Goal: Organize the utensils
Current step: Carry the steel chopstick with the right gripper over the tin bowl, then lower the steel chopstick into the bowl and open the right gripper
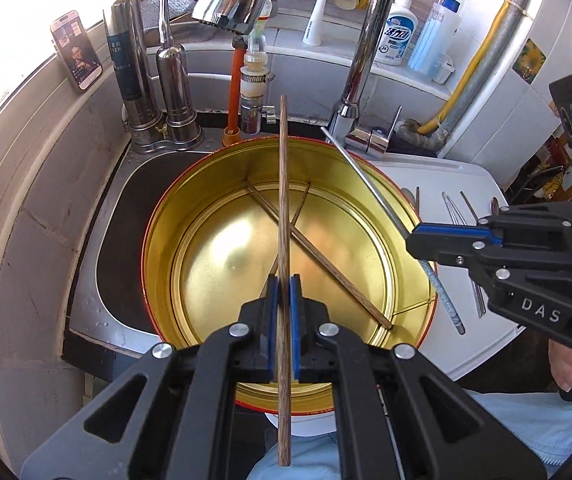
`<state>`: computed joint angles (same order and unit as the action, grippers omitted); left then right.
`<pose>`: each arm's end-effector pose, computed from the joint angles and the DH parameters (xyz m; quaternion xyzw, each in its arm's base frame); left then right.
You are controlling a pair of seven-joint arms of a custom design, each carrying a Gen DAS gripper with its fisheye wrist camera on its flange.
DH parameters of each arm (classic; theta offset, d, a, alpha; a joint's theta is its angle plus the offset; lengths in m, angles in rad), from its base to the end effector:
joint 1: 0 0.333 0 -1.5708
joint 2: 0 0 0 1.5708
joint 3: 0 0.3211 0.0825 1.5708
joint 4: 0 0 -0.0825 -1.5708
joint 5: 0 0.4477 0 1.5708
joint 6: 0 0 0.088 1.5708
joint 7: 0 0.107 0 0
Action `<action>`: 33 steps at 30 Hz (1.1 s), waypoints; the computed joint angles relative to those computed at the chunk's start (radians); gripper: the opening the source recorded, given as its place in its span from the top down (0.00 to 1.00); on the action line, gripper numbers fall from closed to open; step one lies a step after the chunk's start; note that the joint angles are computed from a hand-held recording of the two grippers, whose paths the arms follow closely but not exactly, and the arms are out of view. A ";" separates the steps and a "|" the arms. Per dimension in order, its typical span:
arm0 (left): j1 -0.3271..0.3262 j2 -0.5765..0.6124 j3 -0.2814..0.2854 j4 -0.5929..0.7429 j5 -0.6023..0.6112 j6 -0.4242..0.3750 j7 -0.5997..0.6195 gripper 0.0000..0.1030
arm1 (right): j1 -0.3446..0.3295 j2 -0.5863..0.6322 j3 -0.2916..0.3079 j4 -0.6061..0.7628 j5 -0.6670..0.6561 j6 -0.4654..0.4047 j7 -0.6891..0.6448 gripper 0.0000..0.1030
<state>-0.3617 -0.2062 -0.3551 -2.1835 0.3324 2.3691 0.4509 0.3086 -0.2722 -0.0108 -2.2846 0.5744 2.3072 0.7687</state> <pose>0.4376 -0.3858 0.4908 -0.7499 0.6127 -0.2029 0.1452 0.5225 0.1716 0.4738 -0.8855 0.3743 -0.0006 0.2755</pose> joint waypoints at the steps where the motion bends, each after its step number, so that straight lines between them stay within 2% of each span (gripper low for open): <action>1: 0.001 0.002 0.008 -0.003 -0.007 0.012 0.020 0.94 | -0.001 0.007 0.007 0.006 -0.010 0.005 0.018 0.95; 10: 0.021 0.053 0.055 0.001 -0.099 0.095 0.216 0.94 | -0.012 0.082 0.038 0.056 -0.104 0.044 0.186 0.95; 15: 0.029 0.090 0.067 0.005 -0.146 0.113 0.295 0.94 | -0.014 0.119 0.050 0.074 -0.150 0.047 0.253 0.95; 28: 0.043 0.110 0.075 -0.010 -0.196 0.110 0.354 0.94 | -0.010 0.164 0.066 0.100 -0.195 0.036 0.321 0.95; 33: 0.047 0.107 0.067 -0.008 -0.150 0.084 0.328 0.93 | -0.012 0.168 0.067 0.105 -0.212 0.026 0.339 0.94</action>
